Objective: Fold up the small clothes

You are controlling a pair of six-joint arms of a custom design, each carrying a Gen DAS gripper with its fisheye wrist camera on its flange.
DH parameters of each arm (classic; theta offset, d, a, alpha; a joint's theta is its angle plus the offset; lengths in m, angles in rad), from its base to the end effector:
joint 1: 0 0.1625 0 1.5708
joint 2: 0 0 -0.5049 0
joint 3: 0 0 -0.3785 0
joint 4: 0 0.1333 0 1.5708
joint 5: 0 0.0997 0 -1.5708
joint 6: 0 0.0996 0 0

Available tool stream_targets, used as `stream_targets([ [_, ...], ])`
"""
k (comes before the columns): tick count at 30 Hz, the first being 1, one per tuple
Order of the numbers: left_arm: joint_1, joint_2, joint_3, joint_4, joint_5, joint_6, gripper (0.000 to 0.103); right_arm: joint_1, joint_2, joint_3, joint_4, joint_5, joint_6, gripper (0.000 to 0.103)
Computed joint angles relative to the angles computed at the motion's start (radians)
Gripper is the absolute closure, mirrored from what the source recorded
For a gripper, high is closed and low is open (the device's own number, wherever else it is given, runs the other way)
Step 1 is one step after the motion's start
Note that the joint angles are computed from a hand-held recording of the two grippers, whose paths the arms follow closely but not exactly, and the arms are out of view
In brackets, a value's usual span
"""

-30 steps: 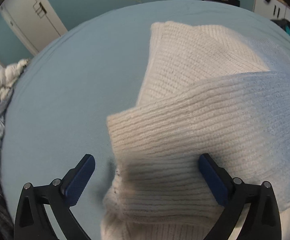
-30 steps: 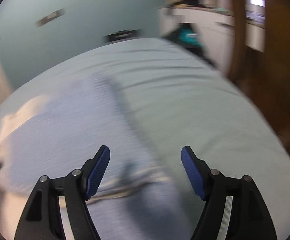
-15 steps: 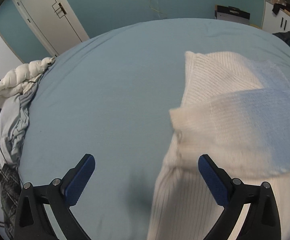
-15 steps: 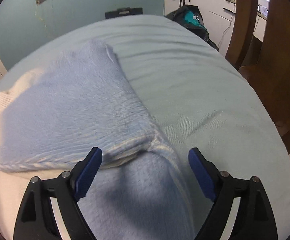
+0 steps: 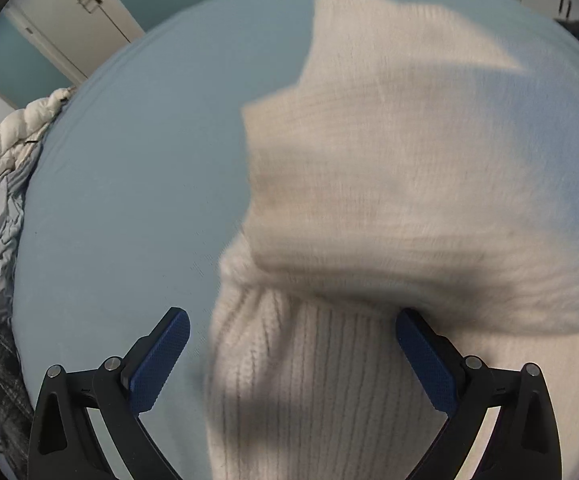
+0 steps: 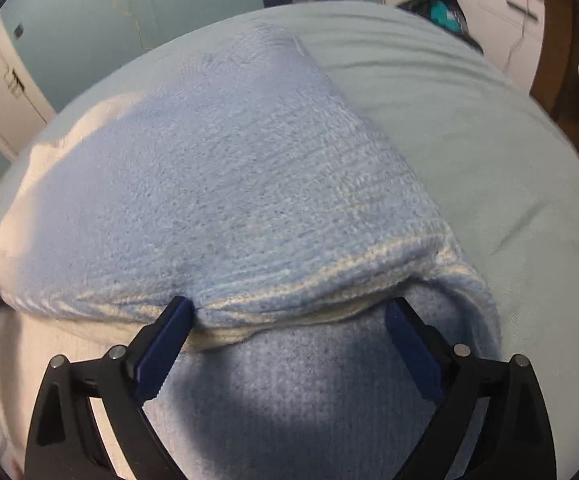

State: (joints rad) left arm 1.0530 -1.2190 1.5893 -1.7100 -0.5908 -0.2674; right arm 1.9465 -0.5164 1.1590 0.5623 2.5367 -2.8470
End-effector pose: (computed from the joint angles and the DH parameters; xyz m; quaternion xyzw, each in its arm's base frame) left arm -0.1148 -0.6380 0.4227 0.1633 0.8628 -0.0849 0.4708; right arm 0.2933 -0.6037 0.0964 -0.0491 -0.8736 0.3024 0.3782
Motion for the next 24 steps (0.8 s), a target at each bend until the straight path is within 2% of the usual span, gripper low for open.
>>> stream_targets([
  [3, -0.016, -0.034, -0.008, 0.017, -0.047, 0.025, 0.0, 0.006, -0.034, 0.033, 0.007, -0.04, 0.075, 0.009],
  [6, -0.064, -0.097, 0.006, 0.071, -0.043, 0.044, 0.0, 0.029, -0.104, 0.136, -0.048, -0.086, 0.135, 0.009],
  [11, -0.132, -0.233, 0.054, 0.135, -0.096, 0.066, 0.0, 0.08, -0.212, 0.327, -0.162, -0.097, 0.25, 0.008],
  [14, -0.152, -0.288, 0.064, 0.191, -0.125, 0.026, 0.0, 0.128, -0.248, 0.422, -0.177, -0.056, 0.377, 0.008],
  [17, -0.145, -0.314, 0.043, 0.229, -0.172, -0.014, 0.0, 0.179, -0.26, 0.482, -0.112, -0.019, 0.556, 0.008],
  [19, -0.142, -0.329, 0.037, 0.241, -0.197, -0.033, 0.0, 0.204, -0.268, 0.492, -0.067, -0.021, 0.645, 0.008],
  [21, -0.137, -0.344, 0.036, 0.247, -0.191, -0.047, 0.0, 0.222, -0.256, 0.476, 0.038, -0.016, 0.75, 0.008],
  [23, -0.132, -0.352, 0.039, 0.25, -0.172, -0.065, 0.0, 0.194, -0.243, 0.445, 0.131, -0.071, 0.812, 0.008],
  [24, -0.128, -0.354, 0.036, 0.257, -0.169, -0.075, 0.0, 0.183, -0.245, 0.449, 0.159, -0.138, 0.839, 0.008],
])
